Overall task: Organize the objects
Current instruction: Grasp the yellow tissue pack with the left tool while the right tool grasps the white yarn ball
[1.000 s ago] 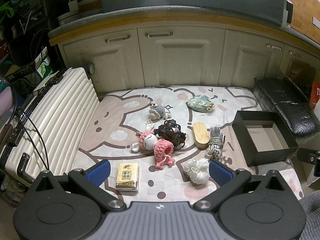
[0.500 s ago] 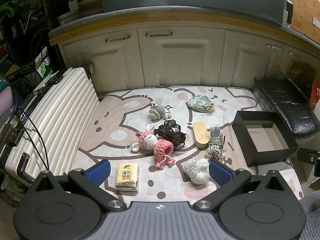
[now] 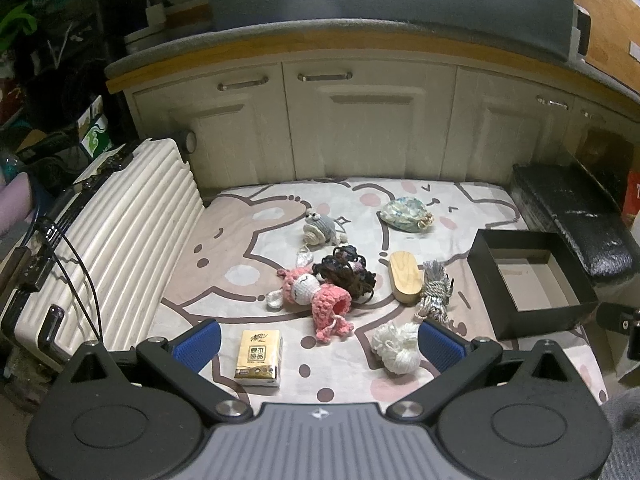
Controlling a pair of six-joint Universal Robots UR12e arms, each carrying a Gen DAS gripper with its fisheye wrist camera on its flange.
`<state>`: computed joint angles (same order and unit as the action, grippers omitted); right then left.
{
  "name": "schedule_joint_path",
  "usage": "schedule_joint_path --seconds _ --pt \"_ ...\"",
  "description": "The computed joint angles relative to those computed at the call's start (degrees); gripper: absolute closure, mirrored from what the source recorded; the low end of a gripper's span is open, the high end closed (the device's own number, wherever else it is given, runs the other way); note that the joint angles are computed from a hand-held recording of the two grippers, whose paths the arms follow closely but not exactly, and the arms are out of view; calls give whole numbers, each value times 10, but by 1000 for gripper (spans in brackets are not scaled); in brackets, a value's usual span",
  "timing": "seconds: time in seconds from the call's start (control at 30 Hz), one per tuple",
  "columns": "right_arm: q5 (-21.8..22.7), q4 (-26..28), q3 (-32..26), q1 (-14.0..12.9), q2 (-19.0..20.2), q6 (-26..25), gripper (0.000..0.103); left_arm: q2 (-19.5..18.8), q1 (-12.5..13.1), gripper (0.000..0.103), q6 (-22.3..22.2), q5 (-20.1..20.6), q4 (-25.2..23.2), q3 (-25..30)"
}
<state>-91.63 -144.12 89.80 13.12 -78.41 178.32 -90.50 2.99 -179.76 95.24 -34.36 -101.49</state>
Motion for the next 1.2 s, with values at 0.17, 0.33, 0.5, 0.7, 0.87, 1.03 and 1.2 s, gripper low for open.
schedule_joint_path --seconds 0.17,0.33,0.5,0.7,0.87,1.03,1.2 --pt "6 -2 -4 1 1 -19 0 3 8 0 -27 -12 4 2" --pt "31 -12 -26 -2 16 -30 0 -6 13 0 -35 12 39 13" --pt "57 -34 -61 0 43 -45 0 -21 20 0 -26 36 67 30" --pt "105 -58 -106 2 80 -54 0 -39 36 0 -42 38 61 50" --pt "163 -36 -146 0 112 -49 0 -55 47 0 -64 44 44 59" --pt "182 -20 -173 7 143 -59 0 -72 58 0 -89 50 37 55" --pt "194 10 -188 16 170 -88 0 -90 63 0 -90 60 12 46"
